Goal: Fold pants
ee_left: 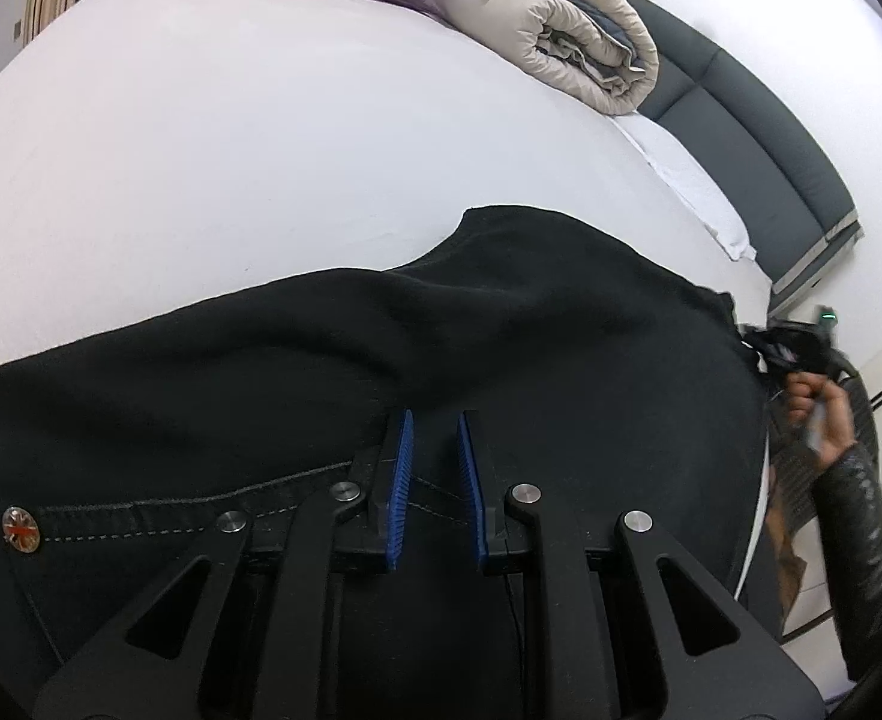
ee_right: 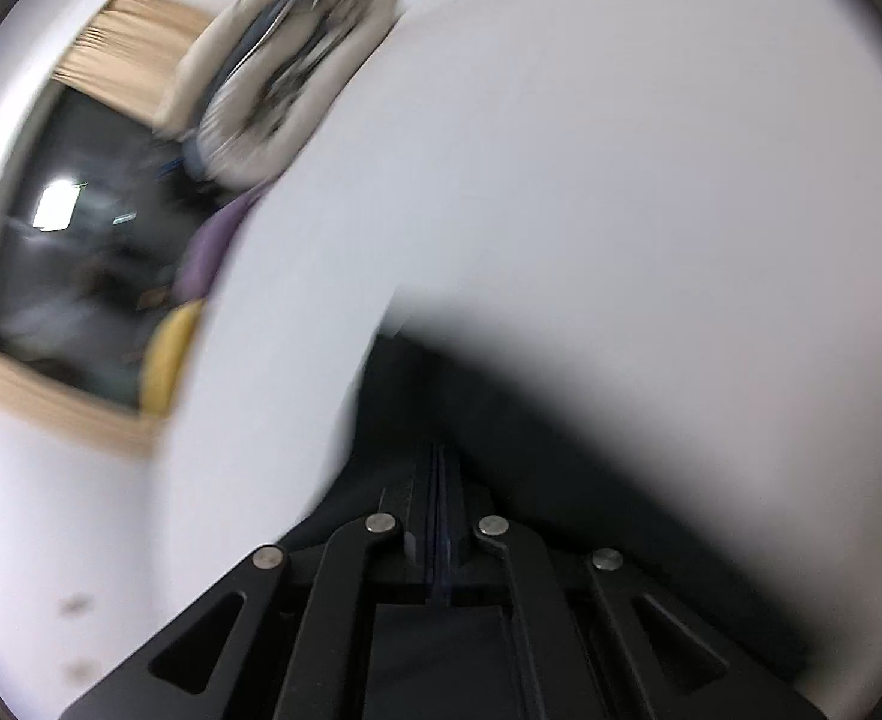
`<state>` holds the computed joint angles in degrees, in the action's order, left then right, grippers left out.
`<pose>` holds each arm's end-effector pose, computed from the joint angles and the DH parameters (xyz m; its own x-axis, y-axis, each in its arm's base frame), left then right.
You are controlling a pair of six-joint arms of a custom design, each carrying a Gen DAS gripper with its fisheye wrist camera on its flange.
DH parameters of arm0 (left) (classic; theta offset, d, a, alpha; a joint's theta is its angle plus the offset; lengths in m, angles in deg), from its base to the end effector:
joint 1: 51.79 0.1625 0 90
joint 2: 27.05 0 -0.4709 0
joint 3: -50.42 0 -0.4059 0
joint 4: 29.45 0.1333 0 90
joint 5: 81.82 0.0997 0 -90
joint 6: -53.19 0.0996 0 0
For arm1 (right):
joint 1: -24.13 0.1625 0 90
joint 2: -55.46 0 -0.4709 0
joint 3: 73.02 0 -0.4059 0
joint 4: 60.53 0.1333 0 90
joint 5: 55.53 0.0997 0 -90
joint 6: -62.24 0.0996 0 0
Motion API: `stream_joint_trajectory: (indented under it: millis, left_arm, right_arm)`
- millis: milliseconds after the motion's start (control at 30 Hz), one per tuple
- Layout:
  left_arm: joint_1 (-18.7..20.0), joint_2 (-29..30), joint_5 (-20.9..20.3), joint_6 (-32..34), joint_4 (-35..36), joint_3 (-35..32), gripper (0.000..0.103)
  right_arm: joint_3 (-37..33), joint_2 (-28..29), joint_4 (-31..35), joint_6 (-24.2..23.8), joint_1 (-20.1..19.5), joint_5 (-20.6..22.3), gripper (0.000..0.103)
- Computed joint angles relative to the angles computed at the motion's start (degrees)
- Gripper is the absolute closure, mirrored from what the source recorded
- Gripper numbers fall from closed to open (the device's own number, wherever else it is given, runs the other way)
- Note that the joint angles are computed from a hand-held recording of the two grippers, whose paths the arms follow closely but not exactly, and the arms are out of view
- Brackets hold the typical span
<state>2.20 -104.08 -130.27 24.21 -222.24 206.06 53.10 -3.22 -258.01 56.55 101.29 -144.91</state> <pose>-0.0194 -0.3658 0.1963 -0.9292 -0.1649 -0.3309 0.0985 0.7522 -0.6515 0.0108 -0.5572 0.1778 -0.9885 0.1404 0.0555 0.0725 0.7641 -0.6410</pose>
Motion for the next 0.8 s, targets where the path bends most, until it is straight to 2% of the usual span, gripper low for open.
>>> stream_joint_trajectory:
  millis: [33, 67, 100, 133, 200, 233, 267, 300, 333, 400, 467, 533, 600, 700, 800]
  left_arm:
    - [0.1, 0.1, -0.1, 0.0, -0.5, 0.1, 0.086]
    - [0.7, 0.7, -0.4, 0.4, -1.3, -0.2, 0.086]
    - [0.6, 0.9, -0.4, 0.0, -1.6, -0.1, 0.086]
    - [0.4, 1.0, 0.0, -0.4, -1.5, 0.0, 0.086]
    - [-0.6, 2.4, 1.2, -1.6, -1.1, -0.5, 0.086]
    - [-0.9, 2.8, 1.8, -1.8, -0.8, -0.7, 0.086]
    - [-1.3, 3.1, 2.5, -2.1, -0.4, -0.7, 0.086]
    - [-1.8, 3.4, 3.1, -2.6, 0.0, -0.7, 0.086]
    - [-2.2, 3.7, 3.5, -3.3, 0.3, -0.7, 0.086]
    - [-2.8, 4.2, 3.8, -4.0, -0.1, -0.6, 0.086]
    - [-2.9, 4.9, 3.9, -4.1, -1.1, -0.4, 0.086]
    - [-3.1, 5.4, 4.2, -4.1, -1.6, -0.4, 0.086]
    - [-3.0, 5.4, 4.3, -4.0, -1.6, -0.4, 0.086]
    - [-3.0, 5.7, 4.3, -3.8, -2.2, -0.3, 0.086]
    - [-3.1, 5.4, 4.3, -3.9, -2.3, 0.2, 0.086]
  right_arm:
    - [1.8, -2.5, -2.5, -0.8, 0.7, -3.7, 0.056]
    - [4.3, -4.9, -5.6, -1.8, 1.0, -5.0, 0.038]
    - [7.2, -6.5, -9.0, -2.7, 0.6, -3.8, 0.023]
    - [10.5, -8.2, -12.6, -4.3, -0.2, -1.4, 0.023]
    - [15.9, -12.4, -13.5, -7.8, -3.6, 3.3, 0.024]
    - [17.0, -12.3, -13.9, -7.0, -4.2, 4.9, 0.03]
    - [18.9, -13.5, -13.0, -6.3, -6.7, 7.9, 0.034]
    - [19.4, -13.8, -11.3, -5.2, -8.3, 10.0, 0.041]
    - [18.8, -13.7, -8.8, -4.1, -9.5, 11.7, 0.044]
    - [18.2, -11.1, -9.2, -2.7, -8.7, 9.5, 0.047]
    - [17.4, -10.6, -6.5, -1.1, -9.5, 9.2, 0.048]
    - [17.4, -7.4, -9.9, 2.5, -8.6, 8.1, 0.053]
    - [18.8, -6.5, -12.8, 3.4, -10.1, 10.1, 0.053]
    - [19.8, -6.6, -13.6, 3.6, -12.2, 13.0, 0.053]
    - [20.0, -5.7, -15.2, 6.2, -13.6, 16.1, 0.053]
